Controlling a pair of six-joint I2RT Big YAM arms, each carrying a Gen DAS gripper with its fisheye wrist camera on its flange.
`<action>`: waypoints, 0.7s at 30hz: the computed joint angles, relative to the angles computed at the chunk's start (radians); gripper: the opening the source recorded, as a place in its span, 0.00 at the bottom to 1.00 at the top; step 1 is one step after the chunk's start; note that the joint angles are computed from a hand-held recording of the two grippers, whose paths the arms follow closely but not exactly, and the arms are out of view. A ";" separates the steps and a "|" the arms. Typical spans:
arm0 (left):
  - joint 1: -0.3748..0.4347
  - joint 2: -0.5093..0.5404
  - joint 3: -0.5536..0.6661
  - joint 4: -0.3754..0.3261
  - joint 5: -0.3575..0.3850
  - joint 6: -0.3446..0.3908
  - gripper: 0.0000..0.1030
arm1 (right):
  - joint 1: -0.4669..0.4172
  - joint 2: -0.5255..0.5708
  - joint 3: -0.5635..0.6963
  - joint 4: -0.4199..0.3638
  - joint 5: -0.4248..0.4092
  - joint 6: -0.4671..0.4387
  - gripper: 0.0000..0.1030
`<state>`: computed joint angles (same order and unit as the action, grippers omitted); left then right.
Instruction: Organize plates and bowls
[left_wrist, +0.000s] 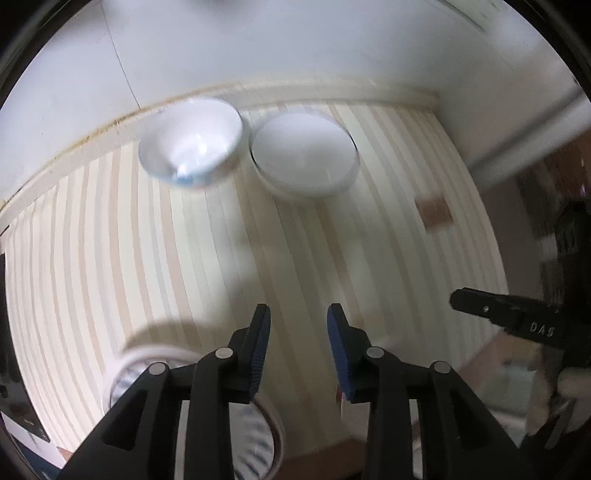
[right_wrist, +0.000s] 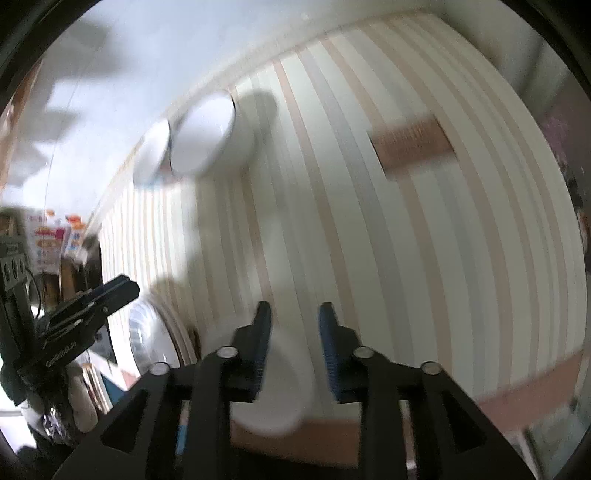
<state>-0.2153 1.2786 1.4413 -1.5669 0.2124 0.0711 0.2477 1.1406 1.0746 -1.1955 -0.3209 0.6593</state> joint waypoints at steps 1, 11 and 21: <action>0.008 0.034 0.025 0.012 0.006 -0.015 0.29 | -0.013 0.033 0.025 0.031 0.003 -0.011 0.32; 0.053 0.261 0.142 0.061 0.033 -0.119 0.29 | -0.033 0.362 0.287 0.163 0.003 -0.026 0.32; 0.000 0.358 0.165 0.095 0.005 -0.170 0.29 | -0.020 0.563 0.420 0.152 0.011 -0.034 0.32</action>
